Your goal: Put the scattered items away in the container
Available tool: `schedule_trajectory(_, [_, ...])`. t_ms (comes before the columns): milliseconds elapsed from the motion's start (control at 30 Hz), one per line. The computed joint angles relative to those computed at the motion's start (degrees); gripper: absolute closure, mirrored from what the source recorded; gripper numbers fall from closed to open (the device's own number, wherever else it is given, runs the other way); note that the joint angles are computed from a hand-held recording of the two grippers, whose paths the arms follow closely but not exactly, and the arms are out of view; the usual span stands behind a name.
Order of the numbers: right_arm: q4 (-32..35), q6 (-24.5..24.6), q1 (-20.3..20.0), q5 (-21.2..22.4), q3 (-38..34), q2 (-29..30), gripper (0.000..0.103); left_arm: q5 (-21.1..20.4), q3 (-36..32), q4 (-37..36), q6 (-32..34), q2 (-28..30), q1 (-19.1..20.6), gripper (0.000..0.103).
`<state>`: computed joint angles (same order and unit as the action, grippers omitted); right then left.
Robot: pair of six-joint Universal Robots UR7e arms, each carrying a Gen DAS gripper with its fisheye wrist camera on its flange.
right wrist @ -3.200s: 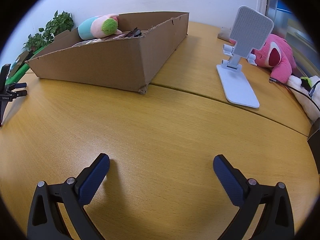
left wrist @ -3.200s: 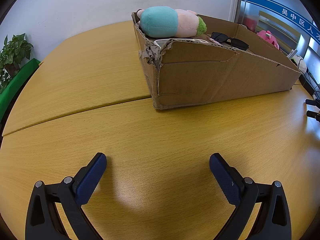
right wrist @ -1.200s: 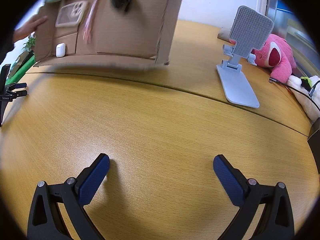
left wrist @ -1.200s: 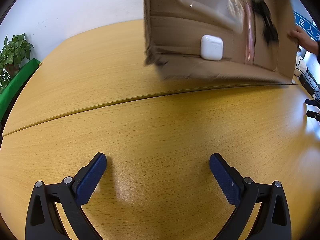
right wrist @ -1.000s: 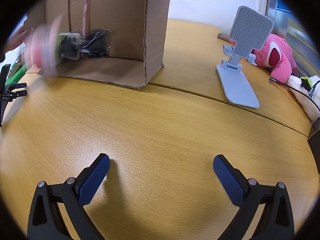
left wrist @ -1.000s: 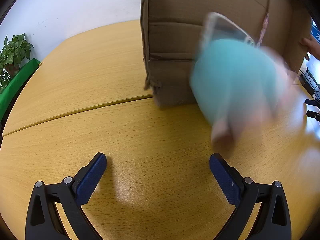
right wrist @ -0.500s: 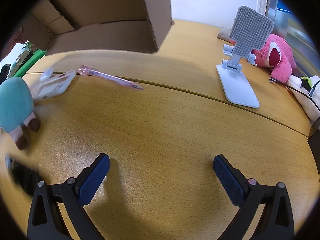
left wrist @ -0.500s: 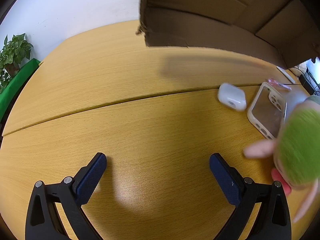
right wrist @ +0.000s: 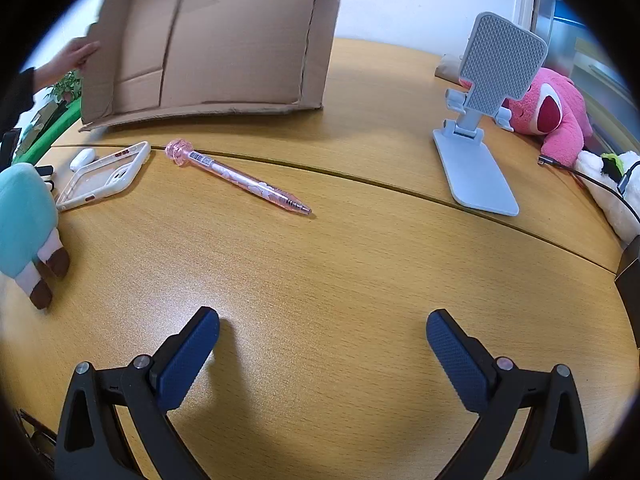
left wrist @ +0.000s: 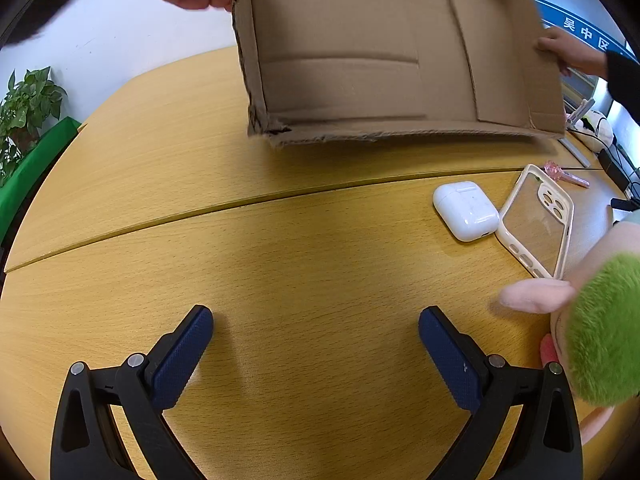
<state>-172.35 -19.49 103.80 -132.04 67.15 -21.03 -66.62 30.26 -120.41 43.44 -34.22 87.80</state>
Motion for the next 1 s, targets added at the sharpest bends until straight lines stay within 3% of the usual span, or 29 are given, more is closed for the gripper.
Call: schedule_trajectory(1000, [-0.11, -0.13, -0.06, 0.07, 0.23, -0.17, 0.0, 0.02, 0.34, -0.27, -0.04, -0.16, 0.01, 0.0])
